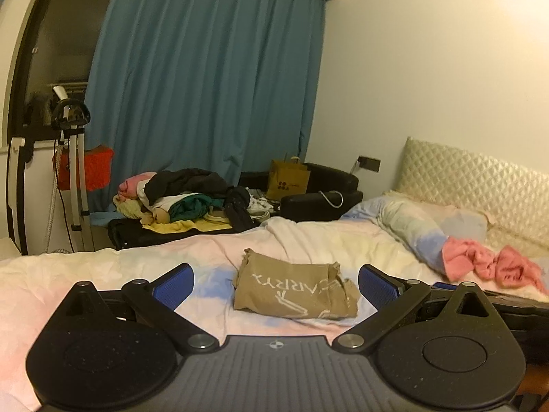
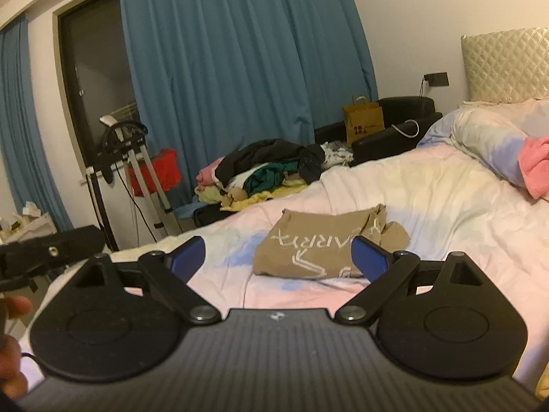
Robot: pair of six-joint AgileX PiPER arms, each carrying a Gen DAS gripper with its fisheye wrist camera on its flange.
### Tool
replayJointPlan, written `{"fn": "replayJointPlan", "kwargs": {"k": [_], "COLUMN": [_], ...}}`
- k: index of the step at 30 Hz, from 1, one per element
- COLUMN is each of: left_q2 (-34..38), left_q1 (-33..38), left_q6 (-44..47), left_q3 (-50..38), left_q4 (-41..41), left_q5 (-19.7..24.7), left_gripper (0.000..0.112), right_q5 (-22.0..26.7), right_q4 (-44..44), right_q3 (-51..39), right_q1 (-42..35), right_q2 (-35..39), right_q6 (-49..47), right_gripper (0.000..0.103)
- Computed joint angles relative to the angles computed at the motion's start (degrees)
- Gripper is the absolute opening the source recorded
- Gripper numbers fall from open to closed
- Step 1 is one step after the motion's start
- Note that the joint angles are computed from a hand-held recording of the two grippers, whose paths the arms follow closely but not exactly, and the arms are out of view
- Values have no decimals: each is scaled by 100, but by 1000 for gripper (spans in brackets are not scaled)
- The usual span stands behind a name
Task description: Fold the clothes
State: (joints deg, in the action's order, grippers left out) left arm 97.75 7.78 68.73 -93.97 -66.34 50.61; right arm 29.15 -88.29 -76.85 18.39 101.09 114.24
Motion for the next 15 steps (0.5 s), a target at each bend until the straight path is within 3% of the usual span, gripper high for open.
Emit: {"fn": "replayJointPlan", "kwargs": {"k": [6, 15], "left_q2": [81, 414], "left_q1": [51, 128], "left_q6": [166, -40], "left_q3": [224, 135], "left_q4": [-178, 3], "left_q5": [-312, -233], "left_gripper": [103, 103], "right_q5": [227, 350], "right_q4": [-418, -513], "right_q3": [39, 99], "right_q1": [107, 137], "right_q2": [251, 399], "right_q6": [365, 488], "right_gripper": [93, 93]}}
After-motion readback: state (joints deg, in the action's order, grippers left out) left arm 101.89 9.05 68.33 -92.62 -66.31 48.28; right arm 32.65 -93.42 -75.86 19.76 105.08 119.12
